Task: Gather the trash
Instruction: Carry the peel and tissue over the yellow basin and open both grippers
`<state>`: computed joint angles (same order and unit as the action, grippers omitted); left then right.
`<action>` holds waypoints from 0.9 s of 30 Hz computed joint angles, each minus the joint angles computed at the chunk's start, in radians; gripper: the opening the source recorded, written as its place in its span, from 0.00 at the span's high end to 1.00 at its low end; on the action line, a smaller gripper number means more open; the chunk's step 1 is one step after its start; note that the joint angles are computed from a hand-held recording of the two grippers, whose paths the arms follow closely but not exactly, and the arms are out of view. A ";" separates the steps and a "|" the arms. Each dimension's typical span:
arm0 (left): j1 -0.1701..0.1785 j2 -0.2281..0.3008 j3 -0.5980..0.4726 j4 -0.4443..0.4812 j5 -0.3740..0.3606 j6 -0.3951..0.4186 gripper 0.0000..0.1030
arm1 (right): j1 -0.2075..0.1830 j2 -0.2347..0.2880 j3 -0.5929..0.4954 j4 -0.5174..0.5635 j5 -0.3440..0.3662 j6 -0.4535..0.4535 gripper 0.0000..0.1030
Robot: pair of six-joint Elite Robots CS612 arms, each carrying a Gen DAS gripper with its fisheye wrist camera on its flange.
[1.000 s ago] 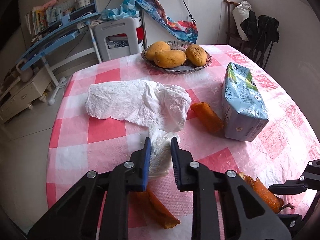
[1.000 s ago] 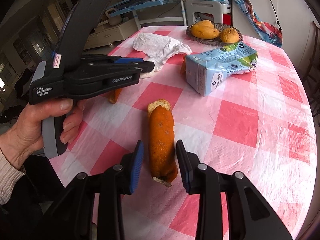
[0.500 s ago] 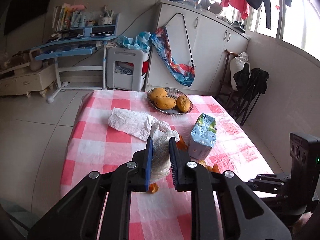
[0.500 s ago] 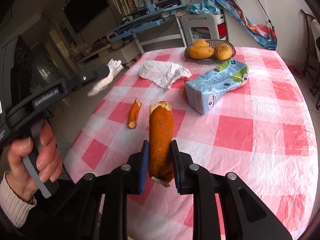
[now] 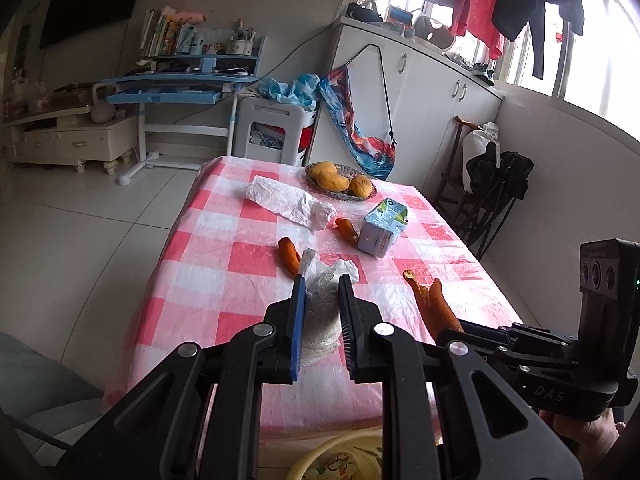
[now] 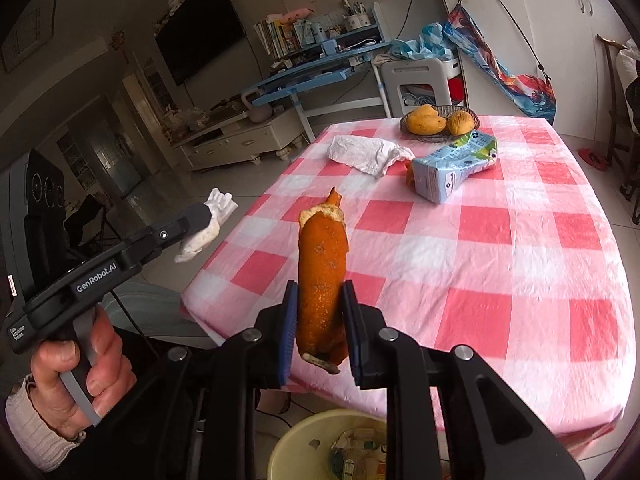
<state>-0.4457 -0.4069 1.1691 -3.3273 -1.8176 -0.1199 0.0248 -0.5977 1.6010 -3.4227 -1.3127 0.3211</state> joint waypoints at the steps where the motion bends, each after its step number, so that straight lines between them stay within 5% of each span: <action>1: 0.000 -0.005 0.012 -0.005 -0.002 0.002 0.84 | 0.001 -0.003 0.009 -0.005 -0.001 0.006 0.78; 19: -0.011 -0.090 0.226 -0.100 -0.024 0.049 0.84 | 0.053 -0.057 0.133 0.119 -0.004 0.020 0.78; 22: -0.014 -0.101 0.254 -0.109 -0.027 0.065 0.84 | 0.056 -0.063 0.146 0.132 -0.012 0.033 0.75; 27: -0.019 -0.114 0.287 -0.114 -0.035 0.088 0.84 | 0.057 -0.067 0.169 0.053 -0.047 0.086 0.55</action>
